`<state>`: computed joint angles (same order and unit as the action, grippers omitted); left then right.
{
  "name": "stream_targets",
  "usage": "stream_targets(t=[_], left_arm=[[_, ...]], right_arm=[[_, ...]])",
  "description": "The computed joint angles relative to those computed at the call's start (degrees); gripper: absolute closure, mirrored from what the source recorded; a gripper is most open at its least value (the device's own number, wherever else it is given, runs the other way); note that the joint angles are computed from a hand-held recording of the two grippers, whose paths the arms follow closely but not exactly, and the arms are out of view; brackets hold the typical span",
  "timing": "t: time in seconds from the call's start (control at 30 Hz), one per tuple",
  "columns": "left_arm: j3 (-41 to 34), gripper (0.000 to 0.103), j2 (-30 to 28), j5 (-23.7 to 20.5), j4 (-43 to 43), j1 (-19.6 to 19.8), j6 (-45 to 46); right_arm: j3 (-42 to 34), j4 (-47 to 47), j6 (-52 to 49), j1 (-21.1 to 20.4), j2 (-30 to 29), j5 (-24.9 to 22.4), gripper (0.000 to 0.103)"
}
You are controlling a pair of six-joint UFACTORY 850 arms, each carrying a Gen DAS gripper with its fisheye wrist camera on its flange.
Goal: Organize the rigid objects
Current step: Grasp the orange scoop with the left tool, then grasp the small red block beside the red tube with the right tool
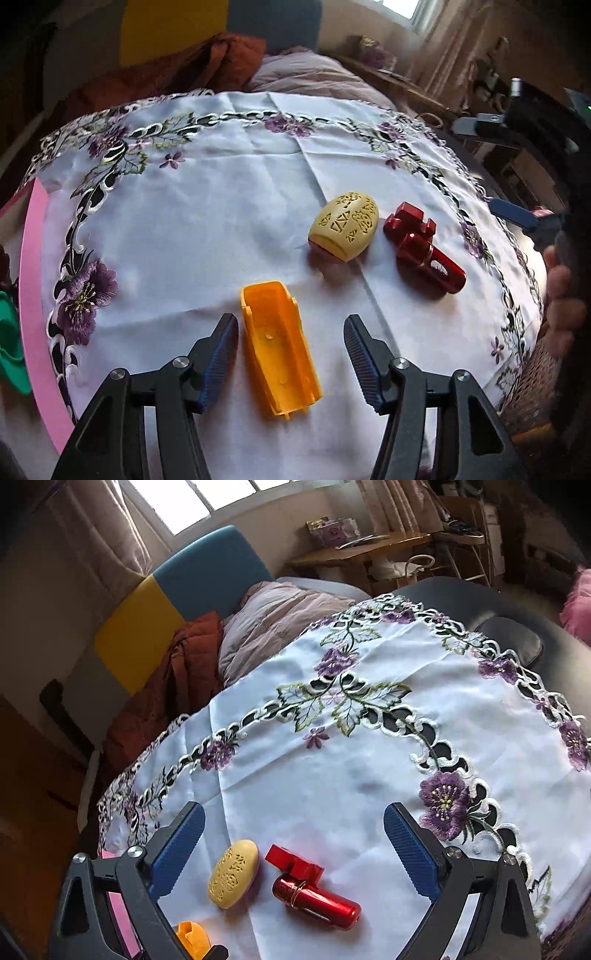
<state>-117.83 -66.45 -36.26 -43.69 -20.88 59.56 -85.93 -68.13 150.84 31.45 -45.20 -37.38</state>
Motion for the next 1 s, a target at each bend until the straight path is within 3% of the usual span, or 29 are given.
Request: stream_targets(t=[0.13,0.27,0.4,0.7,1.0], left_arm=[[2.3,0.059,1.0,2.3,-2.4,0.5,3.8],[0.3,0.077,0.0,0.8,-1.8,1.1,2.0],[-1.0,0.077,-1.0,-2.5,-4.8,2.3,3.1],[7.6,0.077,2.9,3.6,-15.9,2.4,20.5],[9.6,0.076,3.7,4.2,-20.0,2.7,25.2]], right_arm=[[-0.5,3.6,-3.2,-0.6,-0.6,2.3,0.005],[-0.3,4.9,-3.8,-0.9,-0.8,3.5,0.005],[-1.5,6.5,-7.2,-1.3,-1.6,5.7,0.005],[-3.2,10.4,-12.7,-1.7,-2.9,6.8,0.006],[-6.0,20.4,-23.2,-3.0,-5.4,8.9,0.014]])
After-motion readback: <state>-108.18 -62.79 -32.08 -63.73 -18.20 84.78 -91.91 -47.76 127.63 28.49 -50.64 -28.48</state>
